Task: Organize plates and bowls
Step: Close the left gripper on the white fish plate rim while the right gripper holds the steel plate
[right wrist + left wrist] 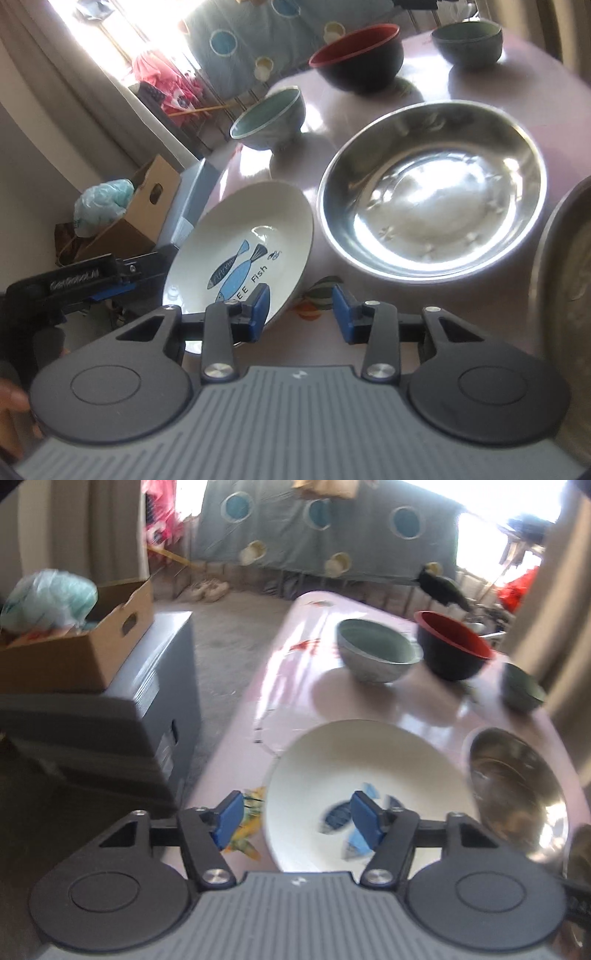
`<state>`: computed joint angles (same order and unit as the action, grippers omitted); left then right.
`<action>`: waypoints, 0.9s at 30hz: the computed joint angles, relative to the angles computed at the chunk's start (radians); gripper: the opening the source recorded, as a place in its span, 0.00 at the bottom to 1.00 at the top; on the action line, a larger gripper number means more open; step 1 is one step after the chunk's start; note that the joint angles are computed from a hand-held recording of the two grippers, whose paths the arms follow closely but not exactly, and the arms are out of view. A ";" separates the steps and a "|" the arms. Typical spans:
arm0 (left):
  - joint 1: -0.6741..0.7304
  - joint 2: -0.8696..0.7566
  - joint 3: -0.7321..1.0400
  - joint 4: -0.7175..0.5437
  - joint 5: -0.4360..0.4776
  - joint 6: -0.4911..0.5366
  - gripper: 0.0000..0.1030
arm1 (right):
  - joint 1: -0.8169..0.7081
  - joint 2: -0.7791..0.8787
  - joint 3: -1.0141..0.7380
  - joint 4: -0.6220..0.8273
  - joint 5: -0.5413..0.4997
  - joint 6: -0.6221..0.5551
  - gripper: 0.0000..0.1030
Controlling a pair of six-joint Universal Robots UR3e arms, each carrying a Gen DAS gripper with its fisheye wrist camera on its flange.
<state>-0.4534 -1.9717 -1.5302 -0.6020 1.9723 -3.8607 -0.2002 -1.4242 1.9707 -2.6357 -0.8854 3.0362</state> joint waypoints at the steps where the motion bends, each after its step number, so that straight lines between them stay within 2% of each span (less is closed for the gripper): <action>1: 0.024 0.000 -0.010 0.016 -0.023 0.006 0.59 | 0.016 0.010 -0.004 -0.015 -0.014 0.019 0.36; 7: 0.102 -0.016 -0.042 0.069 -0.112 0.060 0.48 | 0.100 0.116 -0.052 -0.114 -0.106 0.120 0.35; 9: 0.116 -0.031 -0.038 0.079 -0.137 0.076 0.42 | 0.125 0.157 -0.080 -0.132 -0.129 0.144 0.31; 14: 0.136 -0.074 0.000 0.069 -0.172 0.104 0.36 | 0.163 0.204 -0.126 -0.150 -0.173 0.160 0.24; 27: 0.140 -0.124 0.059 0.019 -0.177 0.101 0.33 | 0.197 0.294 -0.229 -0.120 -0.163 0.161 0.20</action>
<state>-0.3135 -2.0954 -1.4712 -0.5834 1.7957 -3.7596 -0.0028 -1.1299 1.7414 -2.7559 -1.0481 3.1970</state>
